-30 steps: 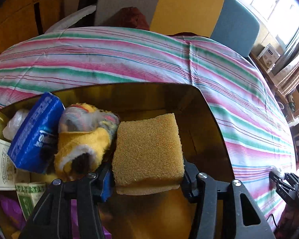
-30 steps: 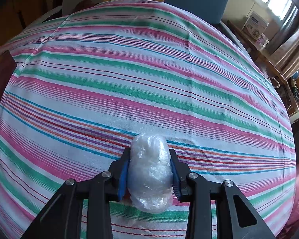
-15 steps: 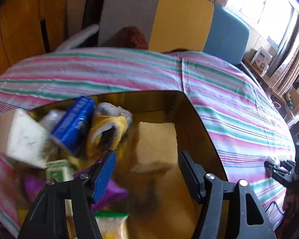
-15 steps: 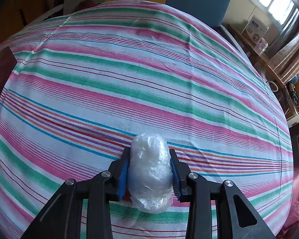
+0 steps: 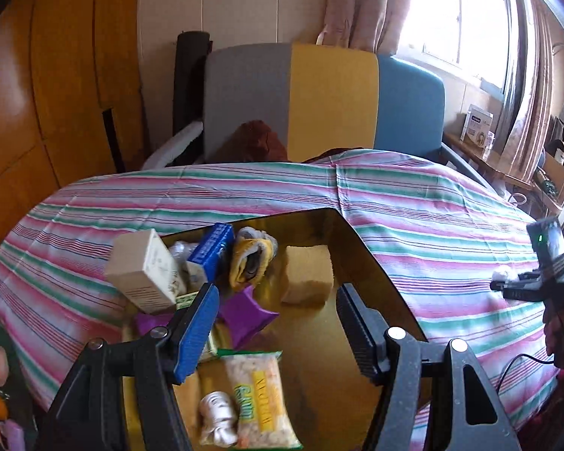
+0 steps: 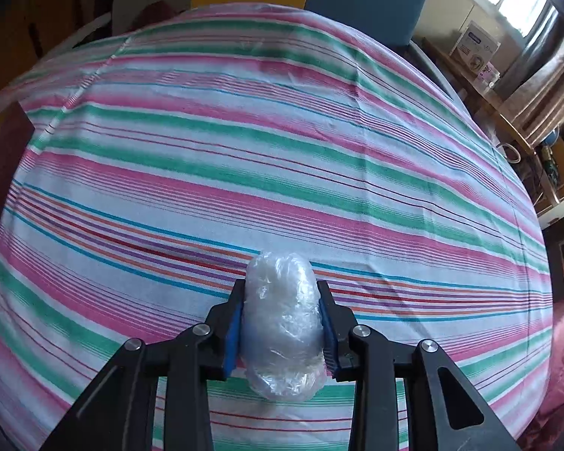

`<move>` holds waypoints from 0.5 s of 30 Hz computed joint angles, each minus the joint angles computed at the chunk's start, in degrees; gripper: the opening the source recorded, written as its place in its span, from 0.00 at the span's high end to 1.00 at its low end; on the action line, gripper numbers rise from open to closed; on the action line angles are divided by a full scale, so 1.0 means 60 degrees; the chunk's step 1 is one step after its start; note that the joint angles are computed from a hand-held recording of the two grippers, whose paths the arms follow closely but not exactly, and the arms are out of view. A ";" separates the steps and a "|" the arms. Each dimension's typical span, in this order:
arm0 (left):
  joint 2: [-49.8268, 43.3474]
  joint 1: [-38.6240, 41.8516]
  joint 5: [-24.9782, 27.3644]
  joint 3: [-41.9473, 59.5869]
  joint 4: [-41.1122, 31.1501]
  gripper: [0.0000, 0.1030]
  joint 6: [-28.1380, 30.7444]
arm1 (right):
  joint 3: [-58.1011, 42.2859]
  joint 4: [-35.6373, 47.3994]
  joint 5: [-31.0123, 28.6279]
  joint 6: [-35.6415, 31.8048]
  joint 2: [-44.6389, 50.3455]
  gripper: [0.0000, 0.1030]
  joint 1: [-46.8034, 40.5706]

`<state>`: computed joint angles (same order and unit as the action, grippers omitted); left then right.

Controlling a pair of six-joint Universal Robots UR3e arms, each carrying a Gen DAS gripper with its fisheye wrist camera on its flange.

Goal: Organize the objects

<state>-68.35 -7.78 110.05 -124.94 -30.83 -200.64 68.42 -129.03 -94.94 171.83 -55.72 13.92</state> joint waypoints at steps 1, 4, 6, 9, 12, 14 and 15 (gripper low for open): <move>0.0161 -0.0011 0.0002 -0.0081 -0.0080 0.36 -0.0038 | -0.0110 0.0050 0.0149 0.0103 -0.0077 0.66 0.0165; 0.0669 0.0156 -0.0131 -0.0346 -0.0294 0.36 -0.0074 | -0.0506 0.0111 0.0844 0.0407 -0.0347 0.66 0.0736; 0.0843 0.0219 -0.0126 -0.0494 -0.0374 0.36 -0.0156 | -0.0997 0.0197 0.1273 0.0569 -0.0356 0.66 0.1218; 0.1258 0.0446 -0.0238 -0.0842 -0.0456 0.36 -0.0183 | -0.2009 0.0525 0.1777 0.0775 -0.0039 0.65 0.2048; 0.1802 0.0868 -0.0465 -0.1232 -0.0649 0.36 -0.0207 | -0.3551 0.1242 0.2152 0.0906 0.0776 0.65 0.2938; 0.2212 0.1118 -0.0518 -0.1479 -0.0797 0.36 -0.0194 | -0.4982 0.1903 0.2198 0.0934 0.1644 0.65 0.3502; 0.2365 0.1169 -0.0410 -0.1570 -0.0883 0.36 -0.0207 | -0.5712 0.2263 0.2183 0.0877 0.2107 0.65 0.3709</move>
